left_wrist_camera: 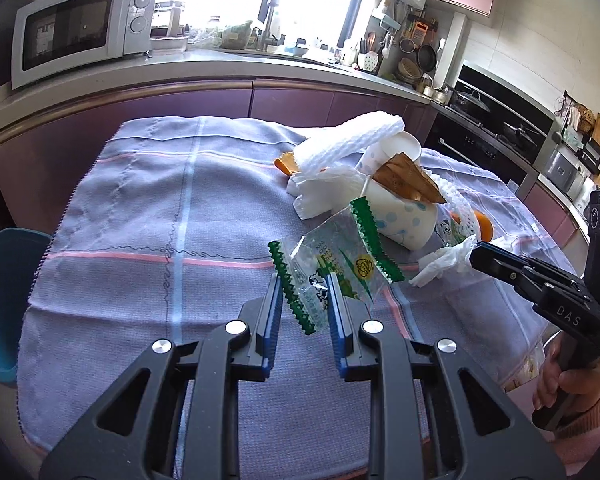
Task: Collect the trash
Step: 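Grasp the green-printed plastic bag with the left gripper while the right gripper grasps a tissue, then carry the bag and tissue to the teal bin and open both grippers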
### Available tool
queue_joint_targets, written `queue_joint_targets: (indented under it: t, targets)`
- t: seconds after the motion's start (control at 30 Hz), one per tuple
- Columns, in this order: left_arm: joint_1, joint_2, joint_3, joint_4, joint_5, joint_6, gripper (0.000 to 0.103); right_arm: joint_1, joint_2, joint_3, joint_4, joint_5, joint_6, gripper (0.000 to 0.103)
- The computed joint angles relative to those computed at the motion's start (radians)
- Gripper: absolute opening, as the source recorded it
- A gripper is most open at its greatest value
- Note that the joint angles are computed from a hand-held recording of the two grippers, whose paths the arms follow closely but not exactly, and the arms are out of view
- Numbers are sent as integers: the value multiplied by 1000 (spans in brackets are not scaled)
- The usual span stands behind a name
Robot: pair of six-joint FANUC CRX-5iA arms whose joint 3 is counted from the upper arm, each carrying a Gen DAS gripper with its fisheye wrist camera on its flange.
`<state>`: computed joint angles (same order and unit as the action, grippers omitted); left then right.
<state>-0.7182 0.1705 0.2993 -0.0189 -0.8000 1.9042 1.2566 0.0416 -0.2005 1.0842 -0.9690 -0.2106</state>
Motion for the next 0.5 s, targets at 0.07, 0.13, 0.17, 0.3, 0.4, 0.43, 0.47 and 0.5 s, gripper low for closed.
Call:
queue_joint_targets:
  t: [0.07,0.13,0.17,0.3,0.4,0.43,0.47,0.5]
  targets:
    - [11,-18,-24,5,10,-2,22,9,10,9,5,-54,-6,28]
    - [18,-31,-41,7,16,0,22,22,27,28,-4,-136,4,43]
    - [21,-38,-51,10,20,0,22,24,32,33,-12,-160,12,45]
    - [31,-54,-79,13,32,0,22,21,58,71,-95,-231,74,59]
    - [33,-62,-88,6,33,8,22,8,73,95,-169,-223,133,38]
    - [35,-67,-92,7,33,9,22,4,75,100,-191,-214,150,27]
    - [36,-71,-98,4,35,12,22,2,74,100,-200,-204,156,22]
    - [37,-77,-102,0,36,16,22,3,77,102,-198,-201,159,20]
